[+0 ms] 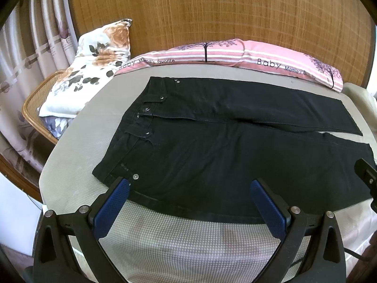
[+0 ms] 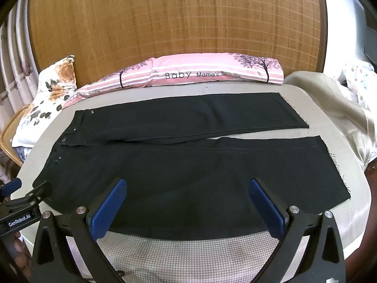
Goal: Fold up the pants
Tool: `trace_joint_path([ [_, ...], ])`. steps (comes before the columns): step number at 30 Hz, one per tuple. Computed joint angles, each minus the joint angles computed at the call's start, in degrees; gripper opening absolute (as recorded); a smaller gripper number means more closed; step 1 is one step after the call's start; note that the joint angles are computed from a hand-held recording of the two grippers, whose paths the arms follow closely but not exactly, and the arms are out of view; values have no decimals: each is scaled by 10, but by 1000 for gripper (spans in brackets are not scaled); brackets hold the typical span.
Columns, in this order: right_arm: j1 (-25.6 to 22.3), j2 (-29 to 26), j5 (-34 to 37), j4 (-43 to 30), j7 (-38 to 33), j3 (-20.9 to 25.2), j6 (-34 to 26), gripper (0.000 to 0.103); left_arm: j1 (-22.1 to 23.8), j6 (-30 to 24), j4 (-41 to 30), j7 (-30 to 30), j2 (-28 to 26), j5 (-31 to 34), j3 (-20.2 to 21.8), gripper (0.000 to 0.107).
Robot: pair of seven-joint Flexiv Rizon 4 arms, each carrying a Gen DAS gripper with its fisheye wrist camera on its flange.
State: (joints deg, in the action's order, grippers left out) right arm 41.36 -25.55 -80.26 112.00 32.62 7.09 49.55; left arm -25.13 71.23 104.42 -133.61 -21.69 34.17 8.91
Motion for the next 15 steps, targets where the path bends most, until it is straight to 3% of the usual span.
trace_joint_path([
  [5,4,1,21,-1,-3,2,-17,103,0,2,3,0,2,0,-1,102],
  [15,-2,-4,51,5,-8,-3,6,103,-2,12,-3,-1,-8,7,2,102],
])
